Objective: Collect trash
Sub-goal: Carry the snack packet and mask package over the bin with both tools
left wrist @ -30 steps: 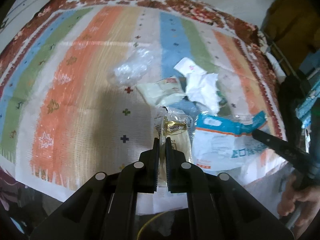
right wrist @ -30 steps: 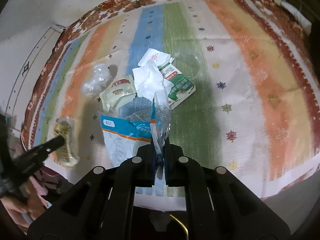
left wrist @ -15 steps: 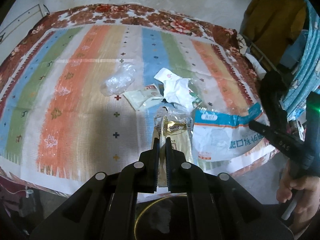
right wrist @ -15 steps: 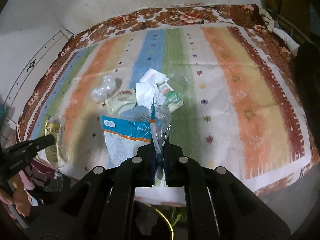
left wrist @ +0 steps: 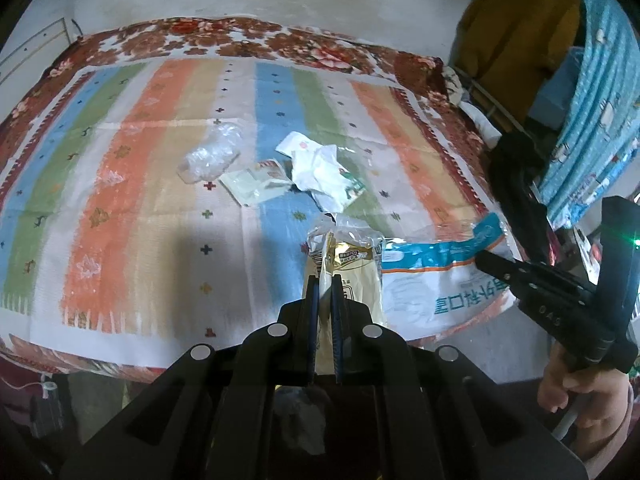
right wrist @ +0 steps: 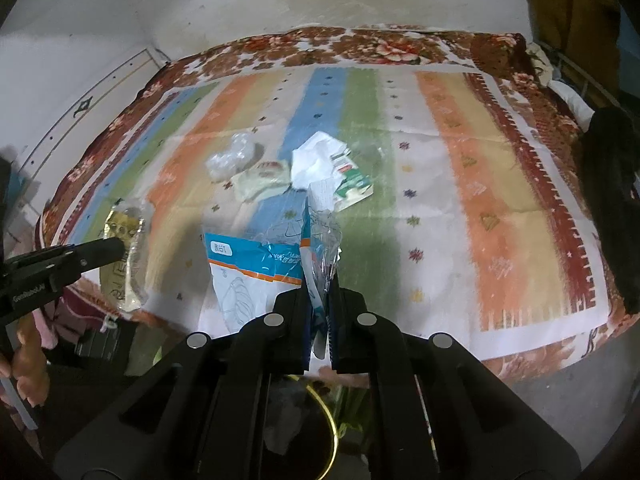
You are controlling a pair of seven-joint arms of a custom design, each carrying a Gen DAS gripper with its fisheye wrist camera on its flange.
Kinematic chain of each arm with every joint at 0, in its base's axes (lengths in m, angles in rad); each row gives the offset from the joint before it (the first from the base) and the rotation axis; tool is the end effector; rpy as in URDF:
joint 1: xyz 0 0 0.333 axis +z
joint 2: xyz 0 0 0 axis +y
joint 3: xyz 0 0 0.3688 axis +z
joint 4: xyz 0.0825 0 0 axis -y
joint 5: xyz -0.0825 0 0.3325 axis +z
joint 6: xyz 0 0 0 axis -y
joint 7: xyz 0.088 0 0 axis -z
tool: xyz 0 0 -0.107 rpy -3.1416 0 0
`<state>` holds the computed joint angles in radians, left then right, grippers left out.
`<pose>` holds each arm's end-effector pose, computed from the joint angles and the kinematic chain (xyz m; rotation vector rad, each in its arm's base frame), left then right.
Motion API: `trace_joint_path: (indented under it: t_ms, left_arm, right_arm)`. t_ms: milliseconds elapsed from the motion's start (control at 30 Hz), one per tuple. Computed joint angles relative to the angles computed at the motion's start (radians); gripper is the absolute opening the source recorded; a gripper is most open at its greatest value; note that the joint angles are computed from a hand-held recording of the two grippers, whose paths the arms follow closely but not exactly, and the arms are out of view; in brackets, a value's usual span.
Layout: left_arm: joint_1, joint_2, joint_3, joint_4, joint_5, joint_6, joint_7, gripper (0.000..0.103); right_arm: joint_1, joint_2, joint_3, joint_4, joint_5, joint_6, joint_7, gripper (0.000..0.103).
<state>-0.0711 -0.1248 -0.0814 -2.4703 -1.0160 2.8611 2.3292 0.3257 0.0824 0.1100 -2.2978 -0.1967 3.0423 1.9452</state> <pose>0.4442 -0.0221 0.4676 -1.9929 1.9836 -0.9578 0.4800 0.2384 0.4791 -1.9920 1.5522 -0.4127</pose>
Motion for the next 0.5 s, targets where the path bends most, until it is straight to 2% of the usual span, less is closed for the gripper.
trace_joint_path:
  t_ms: [167, 500]
  left_arm:
    - [-0.016, -0.038, 0.007, -0.038, -0.056, 0.006, 0.045, 0.005]
    - [-0.041, -0.105, 0.016, -0.087, -0.168, -0.012, 0.142, 0.005]
  right_arm:
    - [0.040, -0.020, -0.049, -0.025, -0.208, 0.004, 0.166, 0.005]
    - [0.018, -0.065, -0.015, -0.114, -0.179, 0.059, 0.160, 0.005]
